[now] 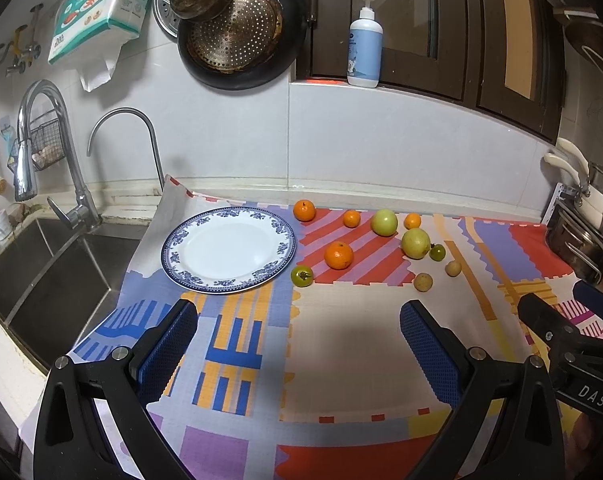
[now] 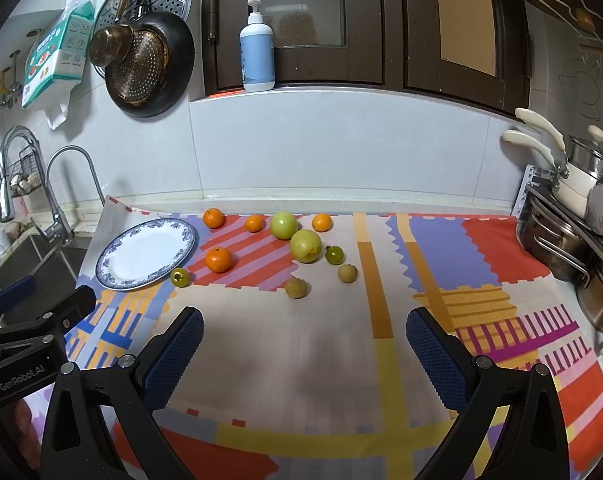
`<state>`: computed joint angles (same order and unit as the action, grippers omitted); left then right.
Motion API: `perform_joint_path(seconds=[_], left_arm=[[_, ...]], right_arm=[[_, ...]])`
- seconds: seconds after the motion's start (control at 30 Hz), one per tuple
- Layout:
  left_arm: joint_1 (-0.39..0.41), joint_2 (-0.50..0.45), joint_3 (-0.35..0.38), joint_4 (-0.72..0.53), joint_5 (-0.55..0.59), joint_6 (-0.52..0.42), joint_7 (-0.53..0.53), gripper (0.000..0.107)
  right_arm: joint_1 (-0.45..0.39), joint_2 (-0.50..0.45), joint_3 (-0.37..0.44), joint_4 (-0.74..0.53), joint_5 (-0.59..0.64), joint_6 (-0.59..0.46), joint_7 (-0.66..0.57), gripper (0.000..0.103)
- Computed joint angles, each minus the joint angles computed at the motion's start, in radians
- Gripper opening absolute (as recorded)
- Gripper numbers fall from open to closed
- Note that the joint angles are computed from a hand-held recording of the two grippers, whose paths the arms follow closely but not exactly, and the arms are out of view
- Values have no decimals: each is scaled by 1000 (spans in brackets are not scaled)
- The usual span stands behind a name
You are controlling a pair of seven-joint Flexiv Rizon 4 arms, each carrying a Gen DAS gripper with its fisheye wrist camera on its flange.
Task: Organize fruits
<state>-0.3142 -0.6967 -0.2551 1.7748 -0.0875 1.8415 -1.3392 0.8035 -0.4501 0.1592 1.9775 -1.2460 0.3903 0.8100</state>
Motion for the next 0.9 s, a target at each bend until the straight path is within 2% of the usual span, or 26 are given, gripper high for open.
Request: perform_joint_path(seconds=[0.4,0.9], left_arm=[[-4,-3,3,-6,-1,-7,-1,103],[-17,-27,20,-41,-19,-48,12,103]], right_arm=[[0,-4,-2,-7,-2,7,-6,102],[-24,-16,-15,-8,-14,67,-17,102]])
